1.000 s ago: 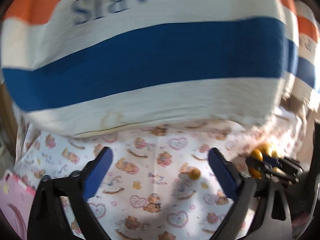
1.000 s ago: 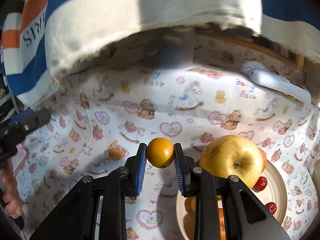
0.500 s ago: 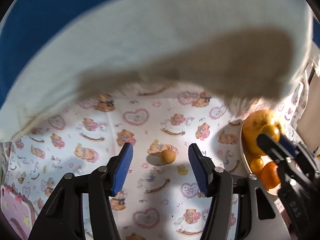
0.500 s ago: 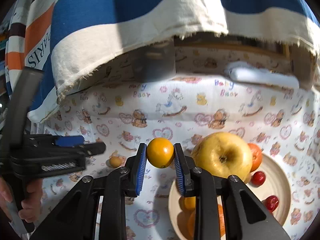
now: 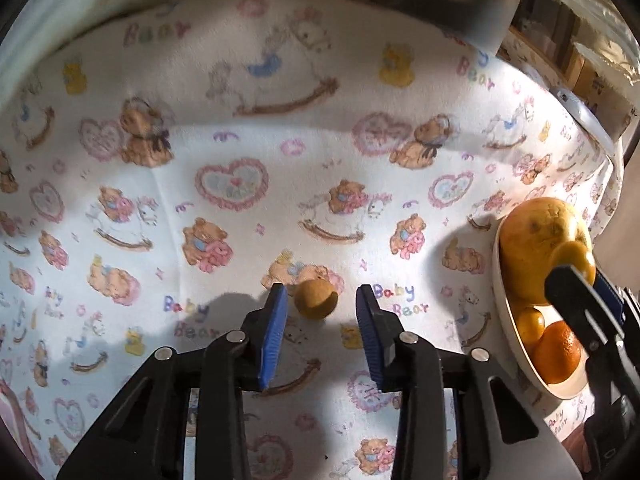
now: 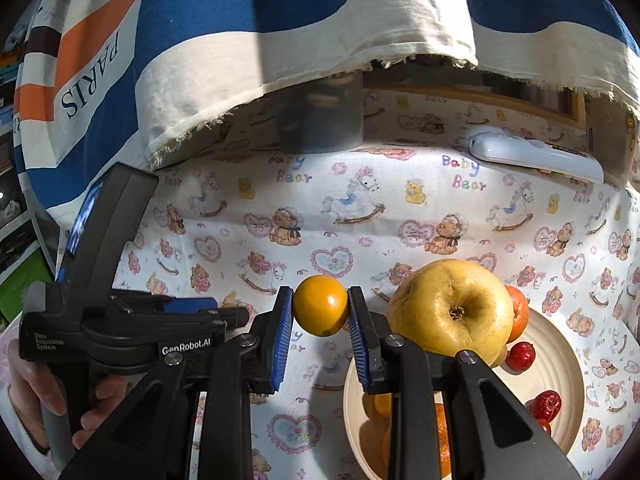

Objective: Organize fruits
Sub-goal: 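Lower the left tool around the small brown fruit and close it, then carry the yellow-orange and brown fruits over the cream plate with both tools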

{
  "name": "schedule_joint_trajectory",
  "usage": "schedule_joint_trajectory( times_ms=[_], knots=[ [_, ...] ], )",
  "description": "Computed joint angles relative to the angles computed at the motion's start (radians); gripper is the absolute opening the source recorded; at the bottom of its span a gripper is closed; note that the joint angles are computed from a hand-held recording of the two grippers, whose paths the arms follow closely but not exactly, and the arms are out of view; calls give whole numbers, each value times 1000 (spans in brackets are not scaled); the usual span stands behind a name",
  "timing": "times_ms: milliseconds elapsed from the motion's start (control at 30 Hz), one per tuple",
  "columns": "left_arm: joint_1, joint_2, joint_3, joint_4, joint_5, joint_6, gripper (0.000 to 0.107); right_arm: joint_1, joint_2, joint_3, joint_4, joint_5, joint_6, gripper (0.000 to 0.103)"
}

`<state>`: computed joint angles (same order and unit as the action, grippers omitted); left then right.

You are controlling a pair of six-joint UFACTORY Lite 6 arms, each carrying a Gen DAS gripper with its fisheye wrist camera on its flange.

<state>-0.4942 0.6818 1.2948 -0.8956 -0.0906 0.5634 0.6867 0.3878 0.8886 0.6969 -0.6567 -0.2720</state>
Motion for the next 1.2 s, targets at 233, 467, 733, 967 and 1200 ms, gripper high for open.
schedule_joint_trajectory(
  times_ms=[233,467,733,967,1200],
  knots=[
    [-16,1,0,-138,-48,153,22,-10,-1,1,1,9,8,28],
    [-79,38,41,-296,-99,299,22,-14,-2,-2,4,13,8,28],
    [-181,-53,-48,-443,-193,379,22,-12,-45,-33,32,0,-15,28],
    [-263,-193,-186,-484,-251,374,22,8,-226,-169,74,8,-75,28],
    [-336,-388,-333,-472,-287,359,22,13,-500,-392,125,7,-134,28]
  ],
)
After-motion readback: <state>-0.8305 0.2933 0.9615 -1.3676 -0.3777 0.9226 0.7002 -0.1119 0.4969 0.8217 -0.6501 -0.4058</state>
